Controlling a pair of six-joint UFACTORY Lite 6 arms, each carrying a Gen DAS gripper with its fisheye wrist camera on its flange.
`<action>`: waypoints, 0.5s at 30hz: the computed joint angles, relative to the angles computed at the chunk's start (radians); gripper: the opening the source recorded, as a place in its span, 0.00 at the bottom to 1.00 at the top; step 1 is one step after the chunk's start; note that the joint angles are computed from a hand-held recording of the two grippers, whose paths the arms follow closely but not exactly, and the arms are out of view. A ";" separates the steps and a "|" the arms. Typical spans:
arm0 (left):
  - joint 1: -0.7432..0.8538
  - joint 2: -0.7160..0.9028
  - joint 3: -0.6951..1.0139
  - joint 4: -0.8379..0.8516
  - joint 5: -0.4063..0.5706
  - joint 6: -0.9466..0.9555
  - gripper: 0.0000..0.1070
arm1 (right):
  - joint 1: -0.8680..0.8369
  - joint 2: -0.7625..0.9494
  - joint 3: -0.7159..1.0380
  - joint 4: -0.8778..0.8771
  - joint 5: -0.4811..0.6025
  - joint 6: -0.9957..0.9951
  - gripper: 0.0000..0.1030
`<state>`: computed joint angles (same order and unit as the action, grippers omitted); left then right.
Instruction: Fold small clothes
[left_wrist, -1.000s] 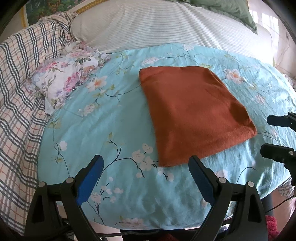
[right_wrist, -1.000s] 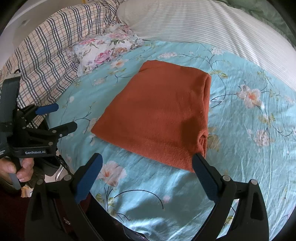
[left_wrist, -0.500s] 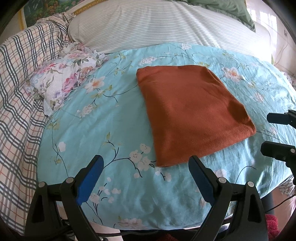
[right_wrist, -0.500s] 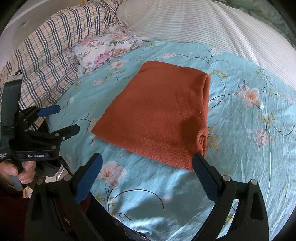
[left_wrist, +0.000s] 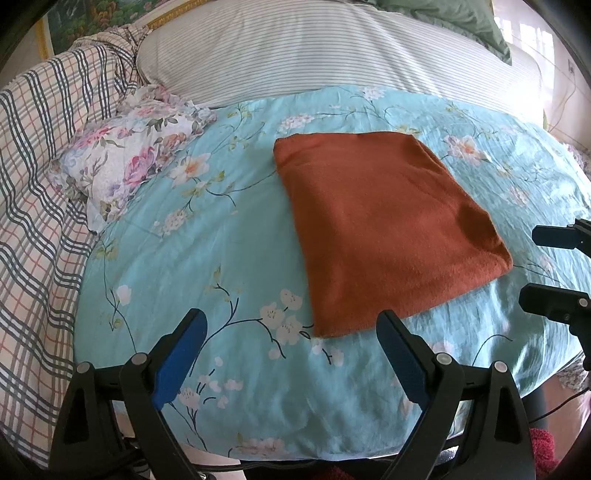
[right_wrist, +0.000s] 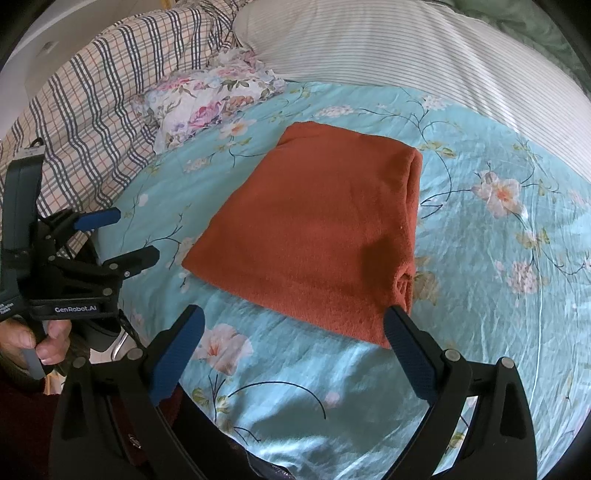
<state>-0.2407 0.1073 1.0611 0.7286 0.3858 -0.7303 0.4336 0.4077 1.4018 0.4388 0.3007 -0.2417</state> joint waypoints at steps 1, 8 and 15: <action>0.000 0.003 0.004 -0.003 0.000 0.004 0.88 | 0.000 -0.001 -0.003 0.005 -0.002 -0.005 0.95; 0.010 0.025 0.041 -0.037 0.003 0.052 0.88 | -0.003 0.007 0.012 0.001 0.004 -0.005 0.95; 0.013 0.036 0.060 -0.035 0.005 0.058 0.88 | -0.015 0.030 0.056 0.000 0.024 -0.016 0.95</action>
